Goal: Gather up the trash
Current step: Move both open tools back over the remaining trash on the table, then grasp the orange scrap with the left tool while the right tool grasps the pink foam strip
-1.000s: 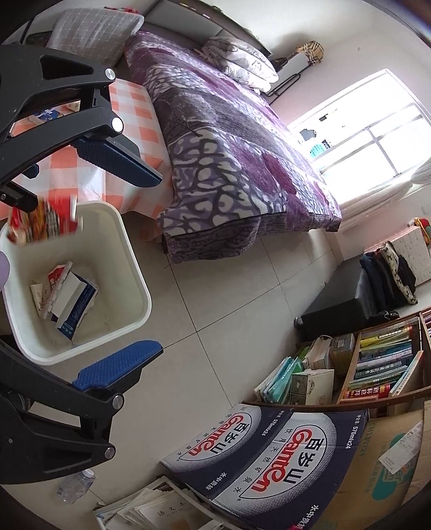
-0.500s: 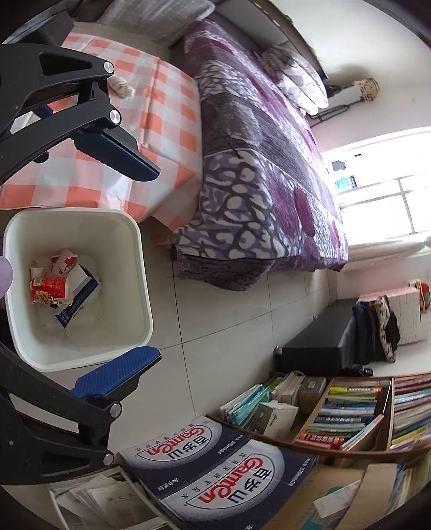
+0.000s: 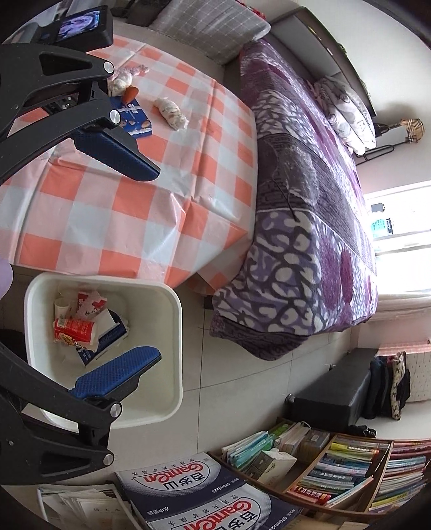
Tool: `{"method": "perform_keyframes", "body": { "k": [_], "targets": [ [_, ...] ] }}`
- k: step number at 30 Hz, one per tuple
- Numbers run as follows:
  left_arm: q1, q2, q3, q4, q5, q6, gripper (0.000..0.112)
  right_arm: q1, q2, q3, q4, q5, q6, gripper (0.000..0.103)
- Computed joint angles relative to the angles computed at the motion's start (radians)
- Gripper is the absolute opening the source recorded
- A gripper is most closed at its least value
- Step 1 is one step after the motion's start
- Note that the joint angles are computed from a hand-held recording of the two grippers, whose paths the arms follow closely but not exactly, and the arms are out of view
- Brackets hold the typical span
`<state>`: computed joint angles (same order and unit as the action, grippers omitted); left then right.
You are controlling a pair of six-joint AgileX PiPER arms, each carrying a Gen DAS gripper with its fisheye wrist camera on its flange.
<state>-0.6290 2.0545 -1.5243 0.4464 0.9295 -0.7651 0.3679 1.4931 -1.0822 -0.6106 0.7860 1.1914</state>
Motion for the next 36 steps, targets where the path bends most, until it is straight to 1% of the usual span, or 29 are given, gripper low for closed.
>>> {"method": "perform_keyframes", "body": {
  "k": [3, 6, 10, 12, 13, 15, 17, 20, 24, 25, 28, 29, 30, 31, 32, 33, 35, 36],
  "targets": [
    [0.052, -0.001, 0.030, -0.009, -0.030, 0.042, 0.069, 0.025, 0.045, -0.033, 0.027, -0.001, -0.007, 0.096],
    [0.090, 0.008, 0.047, -0.034, -0.064, 0.083, 0.062, 0.045, 0.086, -0.064, 0.064, -0.010, -0.017, 0.096],
    [0.119, 0.022, 0.057, -0.089, -0.118, 0.149, 0.049, 0.070, 0.134, -0.100, 0.099, -0.011, -0.024, 0.096],
    [0.120, 0.029, 0.060, -0.087, -0.138, 0.162, 0.042, 0.077, 0.149, -0.111, 0.108, -0.012, -0.031, 0.096],
    [0.127, 0.025, 0.070, -0.101, -0.157, 0.174, 0.036, 0.080, 0.156, -0.117, 0.117, -0.015, -0.039, 0.096],
    [0.145, 0.016, 0.075, -0.142, -0.162, 0.198, 0.033, 0.083, 0.166, -0.123, 0.130, -0.020, -0.049, 0.096],
    [0.153, -0.009, 0.094, -0.152, -0.167, 0.206, 0.029, 0.089, 0.179, -0.132, 0.138, -0.021, -0.055, 0.096],
    [0.176, -0.089, 0.137, -0.179, -0.182, 0.207, 0.029, 0.101, 0.199, -0.142, 0.151, -0.032, -0.067, 0.096],
    [0.235, -0.265, 0.190, -0.195, -0.189, 0.185, 0.029, 0.131, 0.238, -0.161, 0.183, -0.060, -0.133, 0.096],
    [0.250, -0.316, 0.200, -0.184, -0.188, 0.172, 0.029, 0.146, 0.256, -0.173, 0.199, -0.072, -0.166, 0.096],
    [0.273, -0.463, 0.213, -0.085, -0.165, 0.095, 0.029, 0.184, 0.313, -0.226, 0.262, -0.093, -0.269, 0.095],
    [0.274, -0.505, 0.216, -0.037, -0.149, 0.059, 0.029, 0.202, 0.347, -0.266, 0.305, -0.091, -0.327, 0.086],
    [0.272, -0.534, 0.212, 0.012, -0.133, 0.022, 0.029, 0.214, 0.379, -0.307, 0.360, -0.091, -0.393, 0.066],
    [0.281, -0.559, 0.213, 0.049, -0.128, -0.006, 0.029, 0.227, 0.422, -0.361, 0.422, -0.081, -0.460, 0.057],
    [0.295, -0.578, 0.213, 0.070, -0.125, -0.025, 0.029, 0.239, 0.460, -0.410, 0.473, -0.072, -0.503, 0.051],
    [0.317, -0.591, 0.211, 0.063, -0.128, -0.028, 0.029, 0.257, 0.507, -0.470, 0.504, -0.060, -0.524, 0.051],
    [0.378, -0.604, 0.211, -0.017, -0.153, 0.014, 0.029, 0.311, 0.604, -0.603, 0.471, -0.013, -0.500, 0.051],
    [0.408, -0.605, 0.212, -0.062, -0.164, 0.042, 0.029, 0.337, 0.663, -0.688, 0.449, 0.023, -0.493, 0.051]
  ]
}}
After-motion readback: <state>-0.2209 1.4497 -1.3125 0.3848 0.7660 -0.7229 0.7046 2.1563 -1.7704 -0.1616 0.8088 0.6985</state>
